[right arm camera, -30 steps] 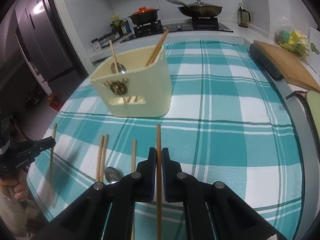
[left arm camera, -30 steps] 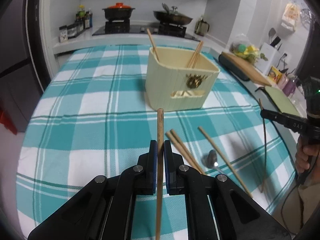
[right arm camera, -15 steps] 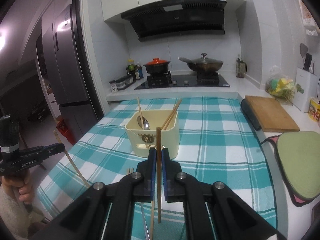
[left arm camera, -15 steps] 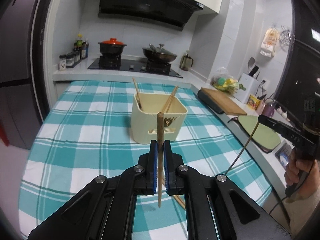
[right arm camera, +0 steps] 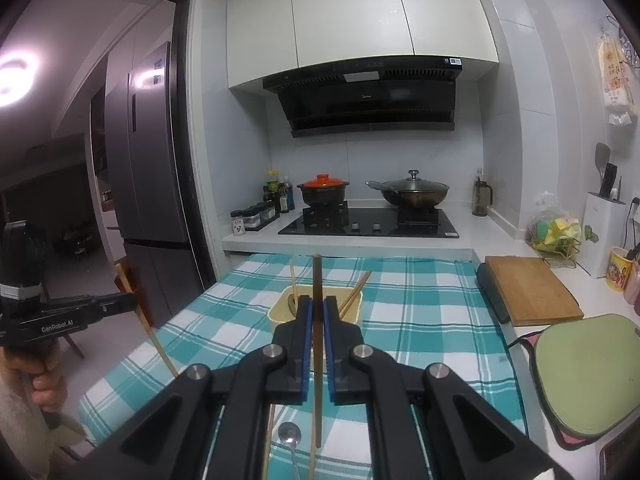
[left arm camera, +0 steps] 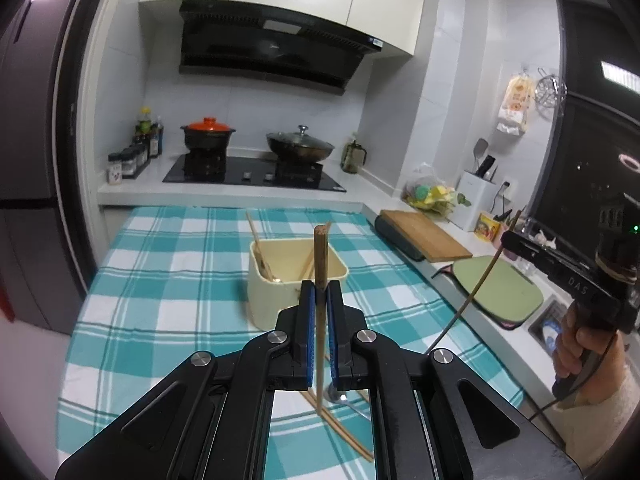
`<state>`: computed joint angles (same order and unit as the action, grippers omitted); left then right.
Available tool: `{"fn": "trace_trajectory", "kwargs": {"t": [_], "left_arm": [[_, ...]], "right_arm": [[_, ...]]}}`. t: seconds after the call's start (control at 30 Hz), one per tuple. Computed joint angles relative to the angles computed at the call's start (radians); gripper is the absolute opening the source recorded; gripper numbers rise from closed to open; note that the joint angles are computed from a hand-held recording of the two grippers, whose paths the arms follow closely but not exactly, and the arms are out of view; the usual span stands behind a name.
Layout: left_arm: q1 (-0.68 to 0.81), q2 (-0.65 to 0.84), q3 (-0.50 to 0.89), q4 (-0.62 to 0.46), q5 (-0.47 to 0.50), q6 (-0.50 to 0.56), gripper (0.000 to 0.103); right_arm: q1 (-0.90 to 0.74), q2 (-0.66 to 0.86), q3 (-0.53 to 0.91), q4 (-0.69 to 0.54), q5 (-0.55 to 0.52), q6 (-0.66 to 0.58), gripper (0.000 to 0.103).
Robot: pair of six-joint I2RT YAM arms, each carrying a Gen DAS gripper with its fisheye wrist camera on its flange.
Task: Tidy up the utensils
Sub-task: 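Carry both chopsticks over the cream holder and open both tools to drop them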
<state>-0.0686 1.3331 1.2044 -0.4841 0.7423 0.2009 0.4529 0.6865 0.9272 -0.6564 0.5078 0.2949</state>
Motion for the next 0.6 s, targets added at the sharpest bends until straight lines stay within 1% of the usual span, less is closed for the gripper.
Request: {"fn": "trace_trajectory", "kwargs": {"t": [0.13,0.3,0.47,0.6], "left_arm": [[-0.013,0.039,0.069,0.0,-0.013,-0.011,0.004],[-0.026,0.104,0.176,0.023,-0.031,-0.045,0.004],[-0.055,0.185,0.304,0.057,-0.07,-0.087,0.004],[-0.1,0.297,0.447,0.069,-0.114,-0.131,0.004]], "right_arm": [[-0.075,0.036,0.029,0.021,-0.073,-0.029,0.006],[-0.148,0.097,0.078,0.066,-0.132,-0.078,0.006],[-0.221,0.191,0.147,0.147,-0.197,-0.149,0.006],[-0.279,0.295,0.217,0.227,-0.253,-0.206,0.006]]}}
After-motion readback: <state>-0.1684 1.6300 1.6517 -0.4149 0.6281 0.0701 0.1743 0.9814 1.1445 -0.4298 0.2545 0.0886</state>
